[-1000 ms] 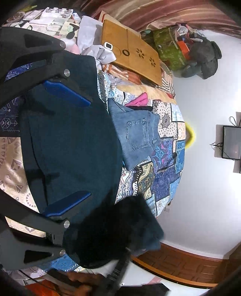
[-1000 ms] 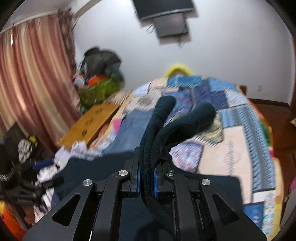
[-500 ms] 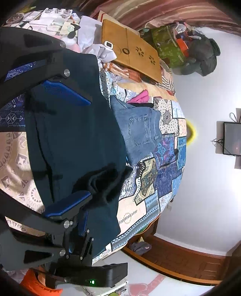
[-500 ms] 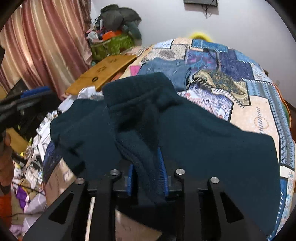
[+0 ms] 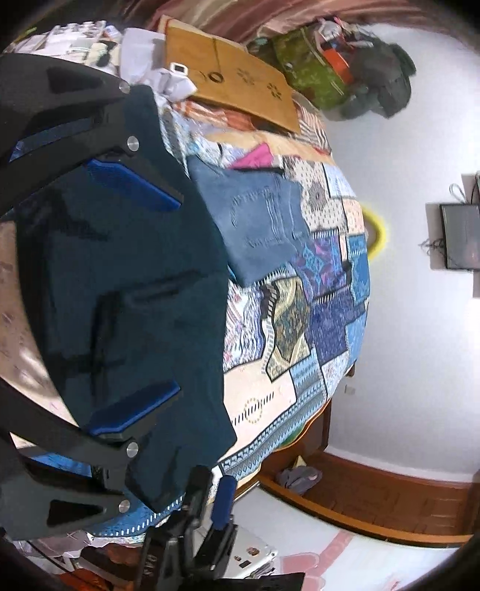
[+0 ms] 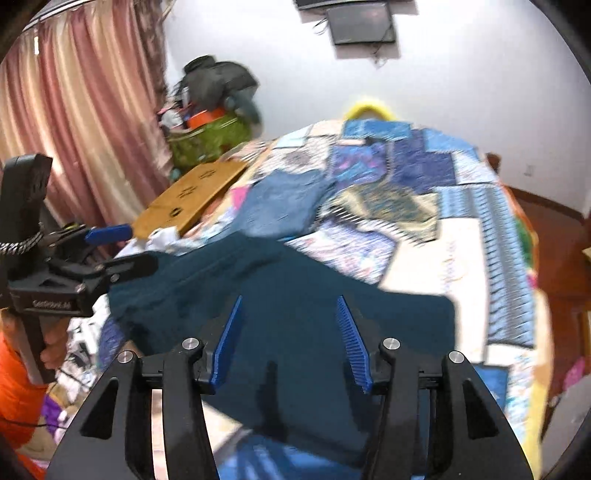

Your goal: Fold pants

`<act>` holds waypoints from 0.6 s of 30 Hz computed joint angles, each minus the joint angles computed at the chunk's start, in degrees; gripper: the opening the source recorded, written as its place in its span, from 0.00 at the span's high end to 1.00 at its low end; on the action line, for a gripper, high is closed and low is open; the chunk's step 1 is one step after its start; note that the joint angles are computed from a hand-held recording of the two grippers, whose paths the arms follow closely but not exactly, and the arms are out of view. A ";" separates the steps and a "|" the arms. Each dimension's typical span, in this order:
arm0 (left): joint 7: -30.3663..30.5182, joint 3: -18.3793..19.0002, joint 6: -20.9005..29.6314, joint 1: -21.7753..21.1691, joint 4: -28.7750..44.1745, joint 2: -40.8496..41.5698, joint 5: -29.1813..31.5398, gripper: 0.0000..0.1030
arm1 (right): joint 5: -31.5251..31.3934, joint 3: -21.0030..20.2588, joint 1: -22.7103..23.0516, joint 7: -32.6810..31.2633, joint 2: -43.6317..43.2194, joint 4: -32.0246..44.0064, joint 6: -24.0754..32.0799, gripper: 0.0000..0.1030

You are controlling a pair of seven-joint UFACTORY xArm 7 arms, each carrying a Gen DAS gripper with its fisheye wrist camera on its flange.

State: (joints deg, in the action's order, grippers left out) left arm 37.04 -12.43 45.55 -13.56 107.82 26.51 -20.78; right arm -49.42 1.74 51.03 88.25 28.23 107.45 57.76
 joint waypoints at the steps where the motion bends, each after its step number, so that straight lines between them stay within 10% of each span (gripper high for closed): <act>1: -0.53 0.05 0.42 -0.89 1.49 1.08 0.87 0.08 | 0.14 -0.16 -0.40 0.60 -1.14 -1.68 -0.24 0.53; 12: -8.74 1.98 14.22 -9.23 24.67 17.70 9.32 0.08 | 6.72 2.85 -7.38 -0.26 -4.51 -11.97 -7.16 0.50; 18: -9.55 3.92 15.71 -11.21 24.30 20.01 13.76 0.08 | 11.49 3.44 -8.76 -1.74 -4.98 -17.08 -11.27 0.50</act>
